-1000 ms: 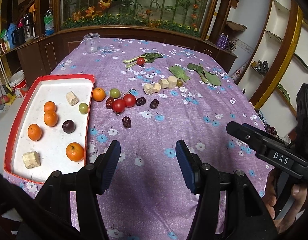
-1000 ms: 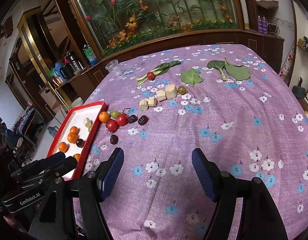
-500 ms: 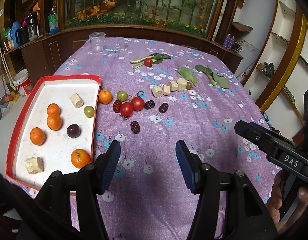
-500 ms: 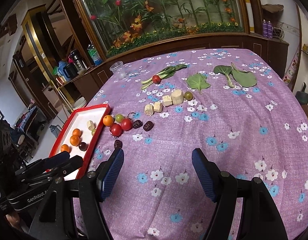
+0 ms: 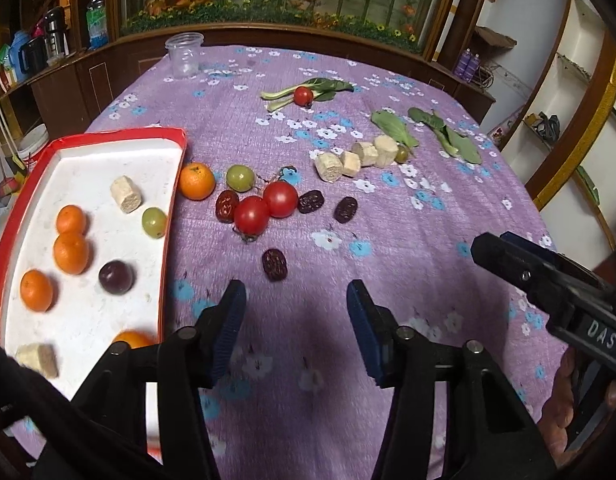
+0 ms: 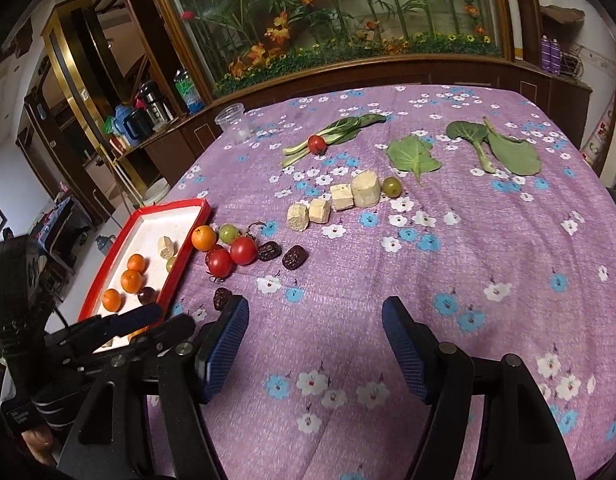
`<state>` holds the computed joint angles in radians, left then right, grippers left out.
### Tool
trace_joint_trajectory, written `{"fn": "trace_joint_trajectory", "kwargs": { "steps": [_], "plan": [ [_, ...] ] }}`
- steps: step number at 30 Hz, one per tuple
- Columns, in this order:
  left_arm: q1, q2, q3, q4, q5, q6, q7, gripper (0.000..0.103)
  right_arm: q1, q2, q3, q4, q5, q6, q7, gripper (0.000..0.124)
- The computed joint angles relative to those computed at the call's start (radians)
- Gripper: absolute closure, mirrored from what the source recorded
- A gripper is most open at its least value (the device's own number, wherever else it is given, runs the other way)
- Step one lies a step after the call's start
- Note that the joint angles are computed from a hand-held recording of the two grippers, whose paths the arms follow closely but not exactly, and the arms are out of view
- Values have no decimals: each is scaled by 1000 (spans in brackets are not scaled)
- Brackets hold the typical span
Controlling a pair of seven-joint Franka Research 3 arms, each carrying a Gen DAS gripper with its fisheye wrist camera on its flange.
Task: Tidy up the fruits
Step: 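Grasp a dark brown date with the left tool, then lift the date with the left tool while the right tool grasps a beige cube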
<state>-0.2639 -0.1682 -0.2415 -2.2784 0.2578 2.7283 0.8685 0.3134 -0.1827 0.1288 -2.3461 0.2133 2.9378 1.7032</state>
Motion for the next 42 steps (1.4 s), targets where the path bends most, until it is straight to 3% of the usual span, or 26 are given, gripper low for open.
{"fn": "trace_joint_trajectory", "kwargs": {
  "steps": [11,24,33,42],
  "plan": [
    [8,143,6,112,-3,-58,39,76,12,124,-22,103,23,-27,-41,63],
    [14,150,8,107,80,-53,-22,94,13,175,-28,160,-29,-42,-11,65],
    [19,114,13,61,21,12,-1,97,9,266,-39,290,-1,-98,-75,71],
    [18,69,24,9,-67,86,49,97,14,470,-21,574,95,-225,-223,83]
  ]
}}
